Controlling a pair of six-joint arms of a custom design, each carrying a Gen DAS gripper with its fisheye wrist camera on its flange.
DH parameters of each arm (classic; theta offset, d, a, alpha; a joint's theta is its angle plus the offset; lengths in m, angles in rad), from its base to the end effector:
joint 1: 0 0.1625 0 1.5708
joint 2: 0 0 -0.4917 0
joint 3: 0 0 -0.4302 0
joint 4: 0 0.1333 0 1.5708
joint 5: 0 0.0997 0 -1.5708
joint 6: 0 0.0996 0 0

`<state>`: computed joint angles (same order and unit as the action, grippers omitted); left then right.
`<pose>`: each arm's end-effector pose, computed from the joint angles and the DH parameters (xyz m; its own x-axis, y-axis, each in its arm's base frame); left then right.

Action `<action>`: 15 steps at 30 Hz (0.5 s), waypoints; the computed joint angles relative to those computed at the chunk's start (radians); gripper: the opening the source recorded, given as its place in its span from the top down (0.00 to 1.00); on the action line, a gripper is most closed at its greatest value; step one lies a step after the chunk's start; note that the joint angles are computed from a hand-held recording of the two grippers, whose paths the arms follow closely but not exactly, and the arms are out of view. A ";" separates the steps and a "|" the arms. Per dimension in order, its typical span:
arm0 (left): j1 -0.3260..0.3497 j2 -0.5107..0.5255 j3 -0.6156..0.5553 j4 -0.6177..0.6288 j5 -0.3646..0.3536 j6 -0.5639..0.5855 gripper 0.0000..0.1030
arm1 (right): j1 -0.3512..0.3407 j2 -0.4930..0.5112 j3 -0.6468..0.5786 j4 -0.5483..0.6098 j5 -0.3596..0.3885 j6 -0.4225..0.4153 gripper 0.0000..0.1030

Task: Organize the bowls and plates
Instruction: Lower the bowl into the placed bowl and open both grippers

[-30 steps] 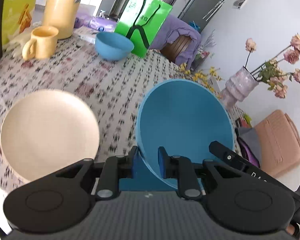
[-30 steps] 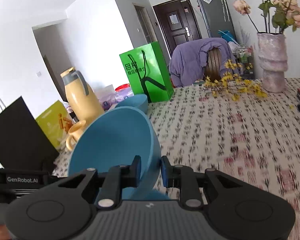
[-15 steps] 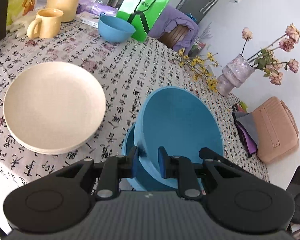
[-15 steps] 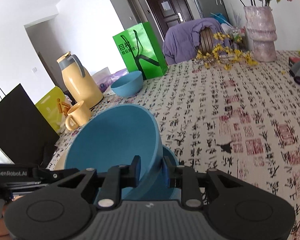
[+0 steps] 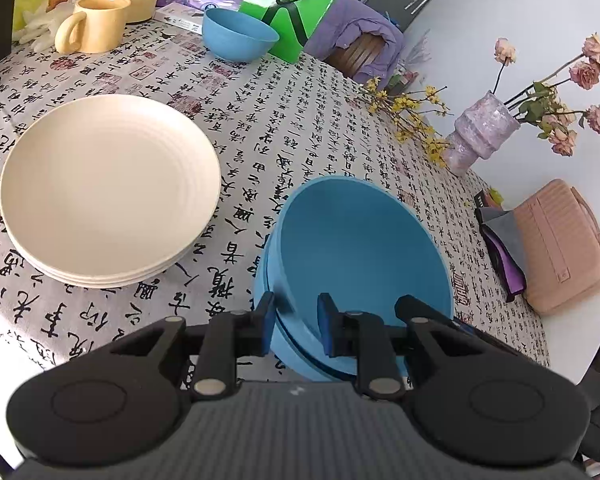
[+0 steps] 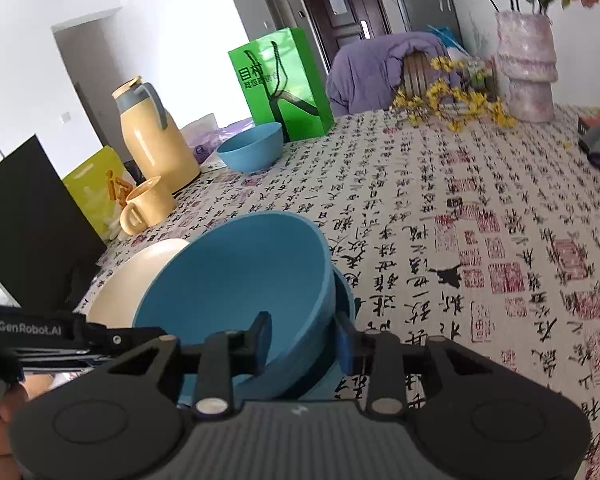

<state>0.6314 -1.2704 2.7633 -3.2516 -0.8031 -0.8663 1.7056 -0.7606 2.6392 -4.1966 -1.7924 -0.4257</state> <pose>-0.1148 -0.3348 0.1515 -0.9471 -0.1153 -0.2995 0.1102 0.7597 -0.6408 0.1595 -0.3467 0.0880 -0.8580 -0.2848 0.4275 -0.4973 0.6690 -0.5523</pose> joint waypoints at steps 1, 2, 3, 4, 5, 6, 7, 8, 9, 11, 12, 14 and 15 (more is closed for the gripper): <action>0.007 0.004 -0.002 -0.005 -0.008 0.005 0.78 | 0.004 0.005 0.000 -0.008 -0.004 -0.007 0.59; 0.008 0.009 0.000 -0.019 -0.007 0.012 0.78 | 0.009 0.006 -0.002 -0.009 -0.006 -0.007 0.57; 0.008 0.011 0.000 -0.025 -0.007 0.018 0.77 | 0.012 0.008 -0.001 -0.011 -0.009 -0.009 0.55; 0.009 0.010 0.000 -0.024 -0.009 0.019 0.77 | 0.016 0.009 -0.001 -0.010 -0.016 -0.012 0.54; 0.011 0.010 0.000 -0.030 -0.012 0.026 0.77 | 0.022 0.011 -0.003 -0.012 -0.024 -0.017 0.54; 0.013 0.013 0.001 -0.037 -0.012 0.031 0.77 | 0.026 0.015 -0.003 -0.018 -0.031 -0.024 0.54; 0.013 0.015 0.002 -0.042 -0.011 0.035 0.77 | 0.030 0.018 -0.004 -0.022 -0.040 -0.032 0.52; 0.012 0.018 0.002 -0.048 -0.009 0.040 0.77 | 0.034 0.020 -0.004 -0.025 -0.048 -0.038 0.50; 0.012 0.022 0.004 -0.058 -0.008 0.047 0.77 | 0.040 0.022 -0.005 -0.027 -0.059 -0.048 0.47; 0.011 0.028 0.006 -0.069 -0.004 0.057 0.77 | 0.046 0.023 -0.003 -0.028 -0.066 -0.079 0.45; 0.010 0.034 0.007 -0.077 -0.001 0.064 0.77 | 0.055 0.026 -0.005 -0.029 -0.078 -0.092 0.44; 0.012 0.041 0.008 -0.092 0.001 0.073 0.77 | 0.074 0.029 -0.011 -0.019 -0.108 -0.121 0.42; 0.014 0.043 0.009 -0.098 0.000 0.075 0.77 | 0.082 0.029 -0.013 -0.018 -0.118 -0.130 0.42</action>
